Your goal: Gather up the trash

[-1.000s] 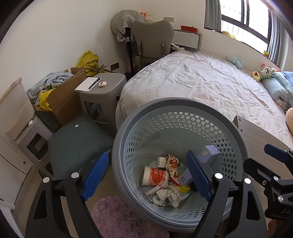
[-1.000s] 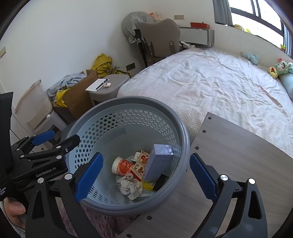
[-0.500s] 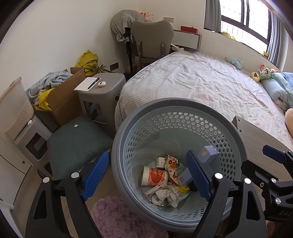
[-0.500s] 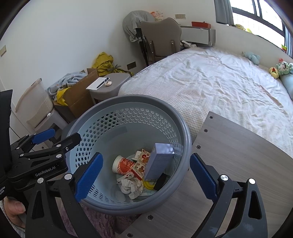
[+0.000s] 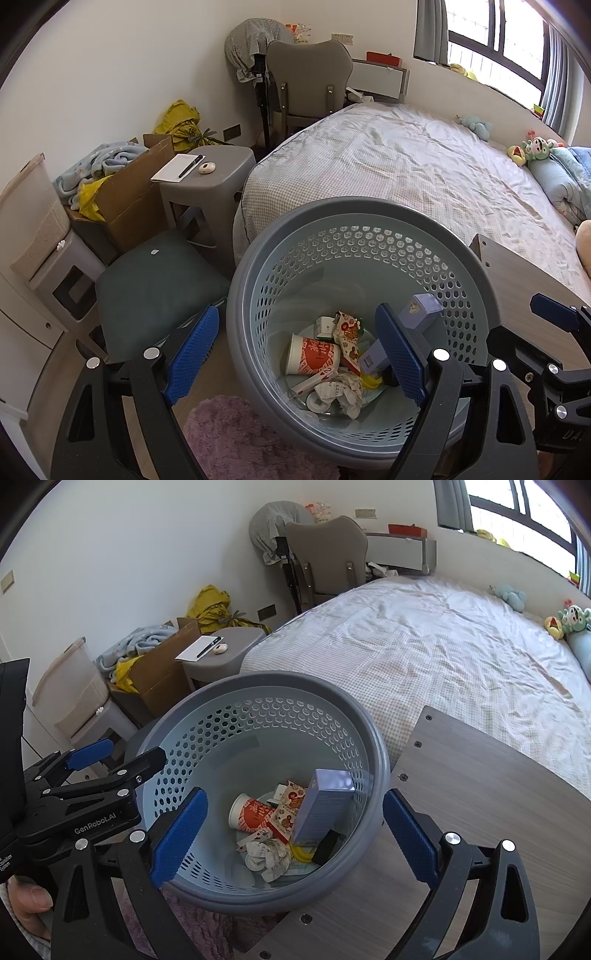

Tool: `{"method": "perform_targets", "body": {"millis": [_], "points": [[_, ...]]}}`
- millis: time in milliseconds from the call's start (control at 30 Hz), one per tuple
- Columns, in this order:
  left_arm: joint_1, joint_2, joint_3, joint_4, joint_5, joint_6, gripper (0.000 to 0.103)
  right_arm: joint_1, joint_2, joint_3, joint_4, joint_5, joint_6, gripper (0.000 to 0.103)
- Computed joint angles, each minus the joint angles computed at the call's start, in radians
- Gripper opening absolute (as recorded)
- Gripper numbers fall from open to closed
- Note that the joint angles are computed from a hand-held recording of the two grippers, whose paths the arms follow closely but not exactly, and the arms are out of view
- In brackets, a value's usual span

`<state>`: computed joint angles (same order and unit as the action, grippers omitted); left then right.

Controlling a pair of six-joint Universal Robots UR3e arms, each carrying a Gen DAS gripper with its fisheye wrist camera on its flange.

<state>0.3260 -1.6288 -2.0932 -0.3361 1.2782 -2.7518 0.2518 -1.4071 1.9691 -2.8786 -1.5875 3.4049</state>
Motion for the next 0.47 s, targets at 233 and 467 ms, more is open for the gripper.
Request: {"method": "perform_targets", "body": {"millis": [233, 467], "points": [[-0.001, -0.002, -0.001, 0.005, 0.003, -0.001, 0.083, 0.0, 0.001, 0.0, 0.0, 0.0, 0.0, 0.094], [0.006, 0.003, -0.002, -0.007, -0.001, 0.002, 0.083, 0.0, 0.0, 0.001, -0.002, 0.0, 0.0, 0.094]]}}
